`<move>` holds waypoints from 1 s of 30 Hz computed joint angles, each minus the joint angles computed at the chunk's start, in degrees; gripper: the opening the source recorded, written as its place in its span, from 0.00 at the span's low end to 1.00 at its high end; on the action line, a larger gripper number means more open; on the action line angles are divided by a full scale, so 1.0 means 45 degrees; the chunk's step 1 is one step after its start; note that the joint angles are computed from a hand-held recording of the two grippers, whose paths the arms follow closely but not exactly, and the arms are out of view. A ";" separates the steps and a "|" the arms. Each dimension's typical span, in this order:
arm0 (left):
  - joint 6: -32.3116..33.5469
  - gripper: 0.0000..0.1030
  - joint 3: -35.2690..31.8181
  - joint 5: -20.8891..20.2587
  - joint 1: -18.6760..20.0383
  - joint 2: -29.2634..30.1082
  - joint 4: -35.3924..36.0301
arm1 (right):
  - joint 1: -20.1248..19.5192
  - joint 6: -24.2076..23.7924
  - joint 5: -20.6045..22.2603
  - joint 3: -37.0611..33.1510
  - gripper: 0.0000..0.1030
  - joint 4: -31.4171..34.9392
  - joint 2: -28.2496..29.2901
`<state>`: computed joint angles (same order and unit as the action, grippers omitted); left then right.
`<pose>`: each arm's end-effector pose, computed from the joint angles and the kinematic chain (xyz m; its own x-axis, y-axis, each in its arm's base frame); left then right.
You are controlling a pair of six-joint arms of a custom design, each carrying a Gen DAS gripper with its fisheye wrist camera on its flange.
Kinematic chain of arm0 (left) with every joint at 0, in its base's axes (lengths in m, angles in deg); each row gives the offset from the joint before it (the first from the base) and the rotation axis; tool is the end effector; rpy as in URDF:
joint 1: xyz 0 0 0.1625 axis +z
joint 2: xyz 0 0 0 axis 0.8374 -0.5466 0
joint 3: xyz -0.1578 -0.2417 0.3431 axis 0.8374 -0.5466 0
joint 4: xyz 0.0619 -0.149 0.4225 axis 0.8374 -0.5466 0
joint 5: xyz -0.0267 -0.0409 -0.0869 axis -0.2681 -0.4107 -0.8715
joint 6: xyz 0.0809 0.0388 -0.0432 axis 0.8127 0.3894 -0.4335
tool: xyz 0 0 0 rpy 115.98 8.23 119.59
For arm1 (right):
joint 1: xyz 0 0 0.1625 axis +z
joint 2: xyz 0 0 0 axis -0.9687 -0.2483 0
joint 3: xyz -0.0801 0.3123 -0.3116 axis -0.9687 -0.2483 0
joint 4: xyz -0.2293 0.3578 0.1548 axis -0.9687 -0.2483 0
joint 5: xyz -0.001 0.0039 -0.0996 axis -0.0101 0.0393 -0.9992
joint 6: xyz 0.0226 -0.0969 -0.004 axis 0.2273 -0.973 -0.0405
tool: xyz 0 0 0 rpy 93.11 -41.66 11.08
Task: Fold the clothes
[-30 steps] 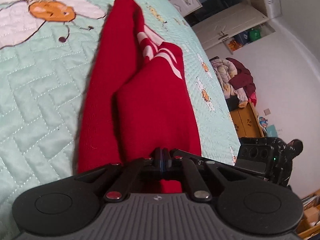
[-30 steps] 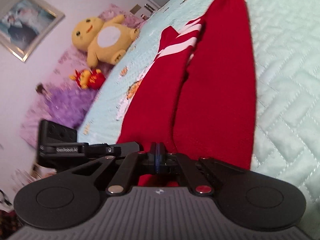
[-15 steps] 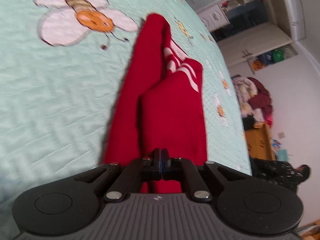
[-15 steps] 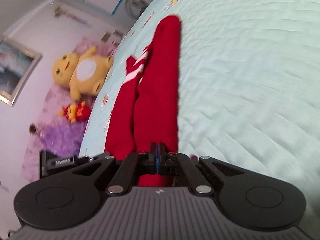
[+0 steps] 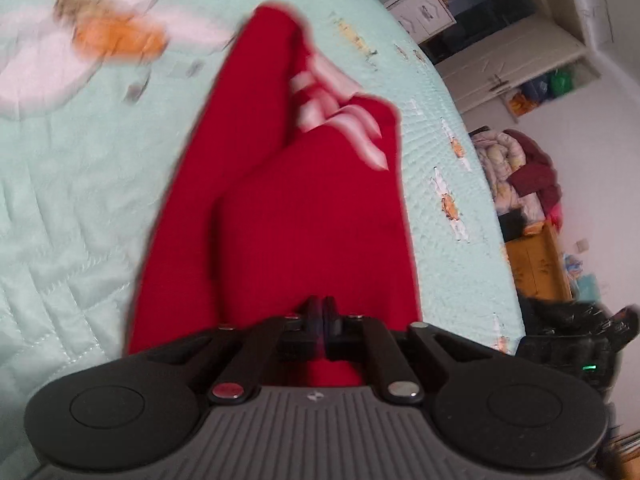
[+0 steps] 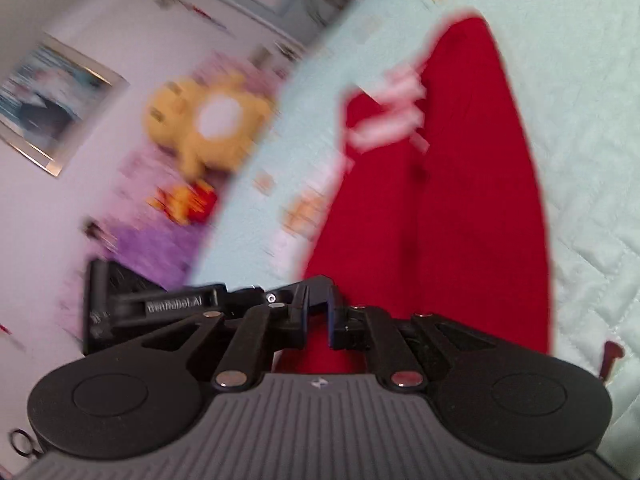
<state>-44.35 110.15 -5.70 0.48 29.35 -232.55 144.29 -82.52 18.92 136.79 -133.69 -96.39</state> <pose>-0.2655 -0.7309 -0.0847 -0.9783 -0.1881 0.0869 -0.2010 0.7603 -0.6177 -0.1311 -0.7966 0.2906 -0.9080 -0.3705 -0.1958 -0.3049 0.9046 -0.2979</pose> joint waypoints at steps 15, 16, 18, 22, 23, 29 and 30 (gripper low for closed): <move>-0.1004 0.07 0.3087 0.1930 -0.0990 -0.1497 -0.2547 | -0.1612 0.1403 0.1611 0.0281 0.07 -0.0606 -0.0653; -0.0936 0.07 0.3181 0.2049 -0.1121 -0.1566 -0.2535 | -0.1660 0.1366 0.1816 0.0528 0.08 -0.0603 -0.0826; -0.0857 0.07 0.3602 0.1986 -0.1404 -0.1712 -0.2786 | -0.1796 0.1116 0.2246 0.1060 0.09 -0.0504 -0.1237; -0.0844 0.07 0.4525 0.1800 -0.2045 -0.1864 -0.3407 | -0.2222 -0.0055 0.3163 0.2215 0.08 0.0491 -0.2328; -0.0934 0.07 0.4700 0.1718 -0.2191 -0.1812 -0.3559 | -0.2384 -0.0364 0.3238 0.2505 0.08 0.0838 -0.2613; -0.1281 0.08 0.5183 0.0960 -0.2883 -0.1391 -0.4157 | -0.3091 -0.1733 0.3259 0.4020 0.09 0.2308 -0.4095; -0.1303 0.08 0.5107 0.0873 -0.2947 -0.1304 -0.4057 | -0.3155 -0.1859 0.3218 0.4249 0.09 0.2431 -0.4301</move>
